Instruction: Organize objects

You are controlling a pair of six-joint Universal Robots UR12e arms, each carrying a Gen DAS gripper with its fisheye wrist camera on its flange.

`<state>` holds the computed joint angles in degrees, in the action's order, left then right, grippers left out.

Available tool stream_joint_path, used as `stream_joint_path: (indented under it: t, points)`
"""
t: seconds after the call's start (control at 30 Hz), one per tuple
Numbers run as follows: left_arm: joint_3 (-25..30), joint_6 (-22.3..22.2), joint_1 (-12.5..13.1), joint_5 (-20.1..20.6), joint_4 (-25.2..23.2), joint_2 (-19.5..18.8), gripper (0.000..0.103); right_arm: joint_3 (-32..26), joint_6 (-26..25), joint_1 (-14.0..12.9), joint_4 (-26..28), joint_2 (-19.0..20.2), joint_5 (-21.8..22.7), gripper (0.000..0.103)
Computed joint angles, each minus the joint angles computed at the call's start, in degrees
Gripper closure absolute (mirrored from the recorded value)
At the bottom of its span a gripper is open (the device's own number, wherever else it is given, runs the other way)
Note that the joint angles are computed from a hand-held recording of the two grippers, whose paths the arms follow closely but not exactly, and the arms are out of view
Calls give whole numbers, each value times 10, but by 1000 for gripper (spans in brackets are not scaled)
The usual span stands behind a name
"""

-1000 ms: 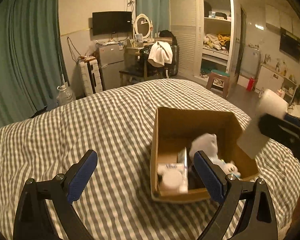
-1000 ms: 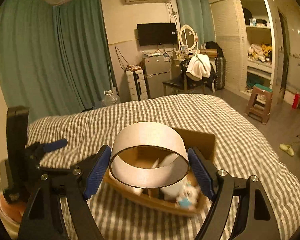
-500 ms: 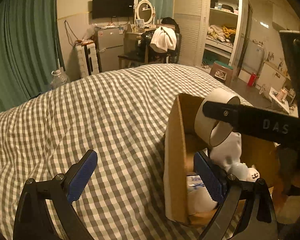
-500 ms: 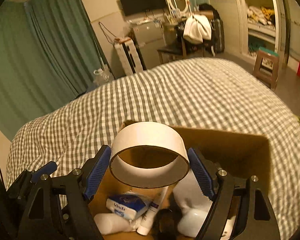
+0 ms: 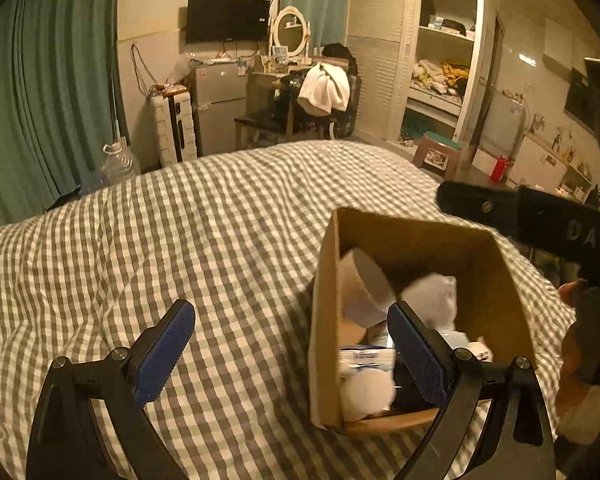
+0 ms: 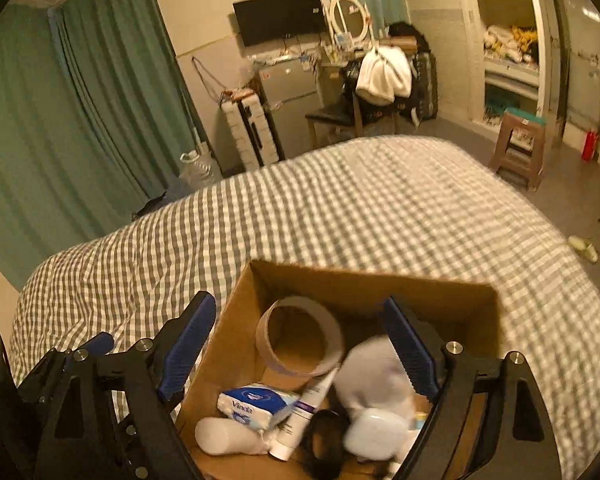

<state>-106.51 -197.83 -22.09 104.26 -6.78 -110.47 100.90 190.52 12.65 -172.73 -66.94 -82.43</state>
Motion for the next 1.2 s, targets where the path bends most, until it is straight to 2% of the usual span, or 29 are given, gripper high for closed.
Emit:
stream_joint_path:
  t: [0.17, 0.4, 0.53, 0.7, 0.83, 1.0, 1.2]
  points:
    - [-5, 3, -13, 16, 10, 23, 4, 23, -13, -2, -17, -39, -24, 15]
    - [-8, 26, -42, 53, 26, 49, 1, 73, -30, -4, -72, -105, -49, 5]
    - [-13, 32, -56, 64, 33, 66, 0, 99, -57, 0, -92, -143, -77, 4]
    - [-22, 25, -74, 82, 33, 85, 0, 141, -86, 12, -123, -184, -136, 3]
    - [-32, 20, -87, 98, 35, 95, 0, 173, -89, 13, -144, -211, -150, 3]
    - [-43, 19, -103, 120, 57, 95, 0, 210, -99, 14, -177, -222, -159, 2]
    - [-51, 16, -115, 143, 85, 80, 0, 245, -90, 2, -223, -207, -143, 2]
